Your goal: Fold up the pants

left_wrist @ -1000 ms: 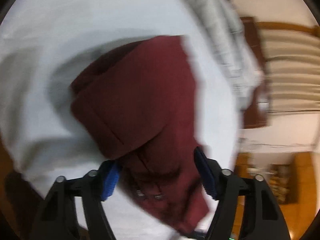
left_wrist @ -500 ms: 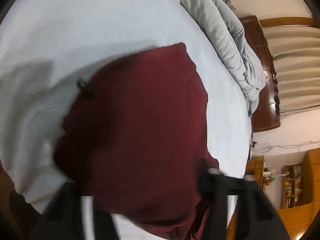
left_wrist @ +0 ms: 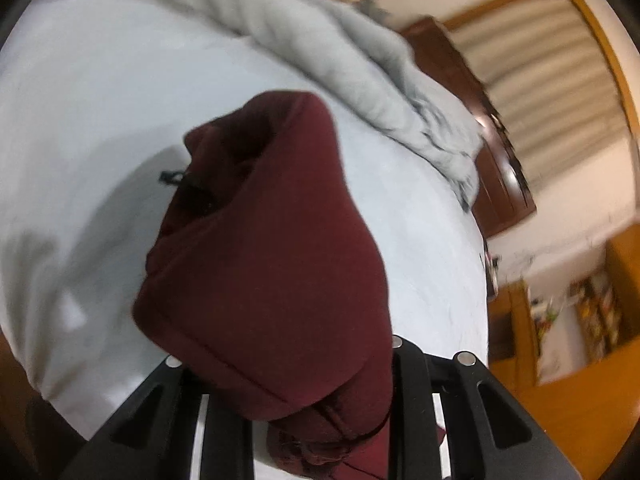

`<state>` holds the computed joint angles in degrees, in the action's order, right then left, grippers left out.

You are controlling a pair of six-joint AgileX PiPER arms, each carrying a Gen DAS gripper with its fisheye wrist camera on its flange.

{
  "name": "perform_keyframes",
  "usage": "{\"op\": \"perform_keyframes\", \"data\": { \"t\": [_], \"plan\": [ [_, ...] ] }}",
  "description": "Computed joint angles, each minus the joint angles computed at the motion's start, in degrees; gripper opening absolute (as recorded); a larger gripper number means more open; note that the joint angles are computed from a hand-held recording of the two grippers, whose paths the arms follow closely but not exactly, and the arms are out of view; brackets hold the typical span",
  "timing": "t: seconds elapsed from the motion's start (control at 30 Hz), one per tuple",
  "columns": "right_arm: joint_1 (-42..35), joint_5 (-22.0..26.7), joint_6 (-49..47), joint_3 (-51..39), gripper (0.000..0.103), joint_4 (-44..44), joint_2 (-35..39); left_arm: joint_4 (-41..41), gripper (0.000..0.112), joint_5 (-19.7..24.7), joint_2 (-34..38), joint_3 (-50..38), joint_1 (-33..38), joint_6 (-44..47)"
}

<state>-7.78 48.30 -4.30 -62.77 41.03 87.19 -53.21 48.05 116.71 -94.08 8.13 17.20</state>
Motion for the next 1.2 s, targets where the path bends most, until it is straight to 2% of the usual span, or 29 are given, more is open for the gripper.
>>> {"op": "perform_keyframes", "data": {
  "t": [0.2, 0.37, 0.63, 0.73, 0.93, 0.97, 1.03, 1.07, 1.1, 1.13, 1.2],
  "plan": [
    [-3.1, 0.4, -2.5, 2.0, 0.071, 1.7, -2.8, 2.1, 0.025, -2.5, -7.3, 3.8, -7.3, 6.1],
    [-4.0, 0.3, -4.8, 2.7, 0.071, 3.8, -3.1, 8.0, 0.025, -4.1, -11.1, 5.4, -15.6, 8.8],
    [-5.5, 0.7, -7.8, 3.8, 0.071, 6.4, -3.0, 17.7, 0.027, -4.0, -11.2, 7.0, -26.4, 9.6],
    [-5.9, 0.9, -8.8, 4.0, 0.071, 7.2, -2.4, 23.0, 0.028, -3.7, -8.7, 5.3, -30.0, 7.3],
    [-5.3, 0.8, -8.8, 3.6, 0.071, 7.4, -0.2, 36.4, 0.033, -9.6, -9.8, 10.6, -36.5, 3.0],
    [-5.0, 0.8, -8.4, 3.5, 0.071, 7.2, 0.0, 36.8, 0.038, -10.4, -10.8, 12.2, -36.9, 3.7],
    [-4.8, 0.8, -8.1, 3.4, 0.071, 6.9, 0.4, 30.6, 0.069, -9.8, -11.8, 13.3, -36.6, 10.0],
    [-4.8, 0.7, -7.9, 3.4, 0.072, 6.8, 0.4, 24.9, 0.096, -9.6, -13.3, 14.9, -35.5, 13.3],
    [-4.7, 0.7, -7.8, 3.4, 0.072, 6.9, 0.4, 19.2, 0.097, -10.6, -14.8, 18.0, -34.6, 17.6],
    [-4.7, 0.7, -7.5, 3.2, 0.072, 6.7, 0.5, 14.3, 0.097, -9.7, -15.7, 18.8, -33.8, 20.6],
    [-4.5, 0.8, -6.6, 2.9, 0.072, 6.4, 0.2, 11.5, 0.097, -7.9, -15.4, 18.4, -32.6, 21.8]
  ]
}}
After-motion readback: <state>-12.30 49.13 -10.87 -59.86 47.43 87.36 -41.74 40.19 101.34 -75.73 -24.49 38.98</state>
